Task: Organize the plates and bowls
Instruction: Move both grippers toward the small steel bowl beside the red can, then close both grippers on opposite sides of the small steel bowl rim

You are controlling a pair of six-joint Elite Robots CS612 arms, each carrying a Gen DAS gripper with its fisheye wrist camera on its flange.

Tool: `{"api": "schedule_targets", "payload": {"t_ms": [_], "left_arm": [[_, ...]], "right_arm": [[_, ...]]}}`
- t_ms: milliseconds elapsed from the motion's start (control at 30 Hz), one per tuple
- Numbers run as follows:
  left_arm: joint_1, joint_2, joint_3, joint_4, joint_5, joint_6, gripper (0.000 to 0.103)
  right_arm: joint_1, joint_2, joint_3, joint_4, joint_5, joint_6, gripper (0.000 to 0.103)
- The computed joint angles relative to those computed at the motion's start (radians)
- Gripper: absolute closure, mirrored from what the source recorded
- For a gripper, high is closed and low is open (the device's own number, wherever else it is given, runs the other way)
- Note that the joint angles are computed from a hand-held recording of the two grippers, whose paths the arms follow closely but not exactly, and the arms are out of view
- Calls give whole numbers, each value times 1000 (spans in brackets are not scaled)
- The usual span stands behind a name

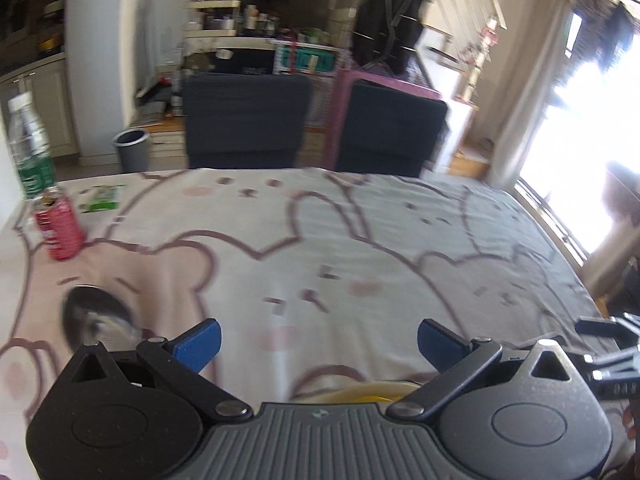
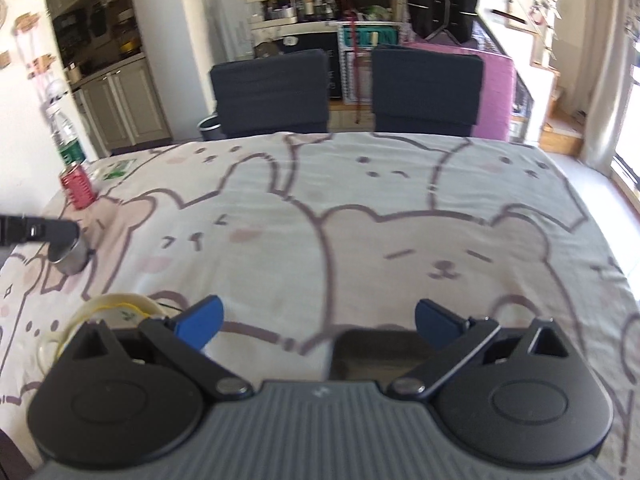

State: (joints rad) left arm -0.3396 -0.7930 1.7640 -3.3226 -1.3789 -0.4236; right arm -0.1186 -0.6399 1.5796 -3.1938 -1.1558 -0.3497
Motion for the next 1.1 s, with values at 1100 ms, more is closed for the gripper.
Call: {"api": "schedule_targets", "payload": {"t_ms": [1100], "left_arm": [[226,117,-100,148,70,-129,0]], "right_arm": [[299,198,-365,285,49,240,0]]}}
